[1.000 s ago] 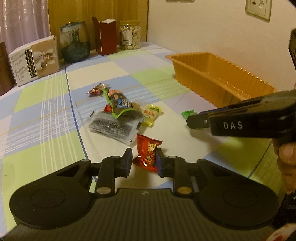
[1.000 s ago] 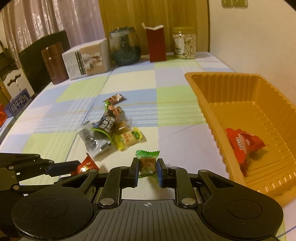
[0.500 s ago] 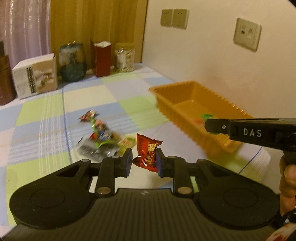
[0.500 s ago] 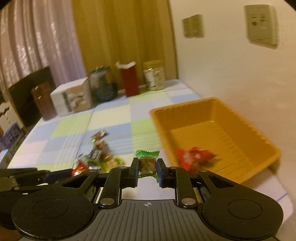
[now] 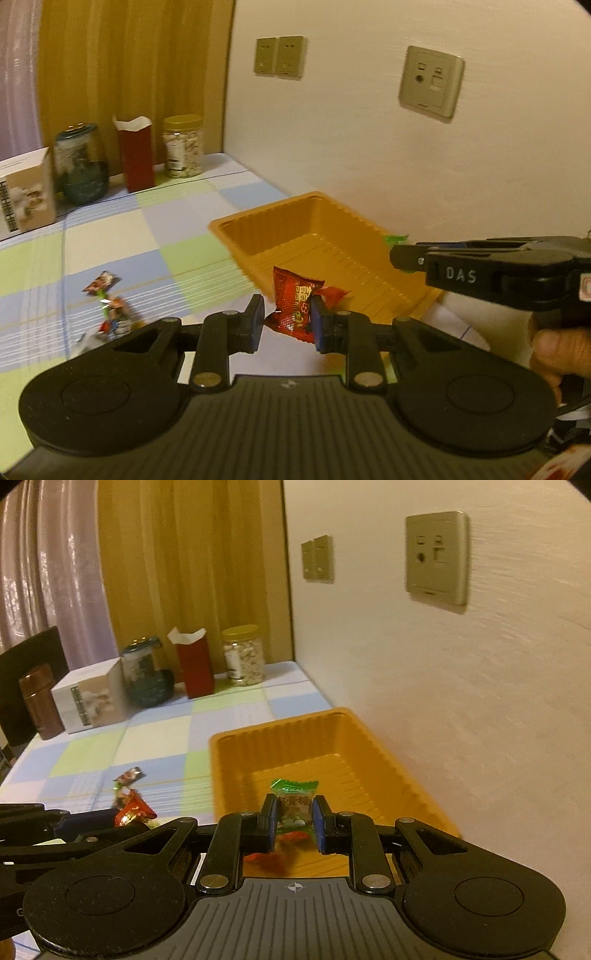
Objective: Organize snacks
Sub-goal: 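Carry both sweets over the orange tray and open both tools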
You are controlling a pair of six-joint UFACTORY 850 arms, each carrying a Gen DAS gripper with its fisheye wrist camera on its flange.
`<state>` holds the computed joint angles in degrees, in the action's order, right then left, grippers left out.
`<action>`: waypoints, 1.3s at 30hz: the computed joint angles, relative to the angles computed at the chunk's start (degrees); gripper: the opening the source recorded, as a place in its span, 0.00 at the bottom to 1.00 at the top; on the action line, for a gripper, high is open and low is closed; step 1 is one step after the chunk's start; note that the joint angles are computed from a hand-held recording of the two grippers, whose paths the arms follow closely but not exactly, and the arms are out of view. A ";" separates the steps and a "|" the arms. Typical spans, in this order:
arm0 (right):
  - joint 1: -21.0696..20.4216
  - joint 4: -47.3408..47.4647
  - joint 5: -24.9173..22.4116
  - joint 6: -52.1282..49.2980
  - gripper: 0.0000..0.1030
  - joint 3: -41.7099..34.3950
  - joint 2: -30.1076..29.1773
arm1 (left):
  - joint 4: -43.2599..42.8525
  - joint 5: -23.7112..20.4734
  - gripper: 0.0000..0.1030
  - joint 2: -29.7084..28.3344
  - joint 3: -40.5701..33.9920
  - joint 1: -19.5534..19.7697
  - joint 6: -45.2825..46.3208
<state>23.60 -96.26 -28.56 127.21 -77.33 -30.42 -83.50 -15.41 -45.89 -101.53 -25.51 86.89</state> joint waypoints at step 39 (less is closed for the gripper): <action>-5.29 -8.22 4.53 11.09 0.20 4.04 0.78 | 13.45 2.57 0.36 -4.63 -4.55 -1.39 -16.57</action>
<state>18.31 -104.47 -24.03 138.30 -73.29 -29.64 -70.05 -12.84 -50.52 -106.08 -26.90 70.32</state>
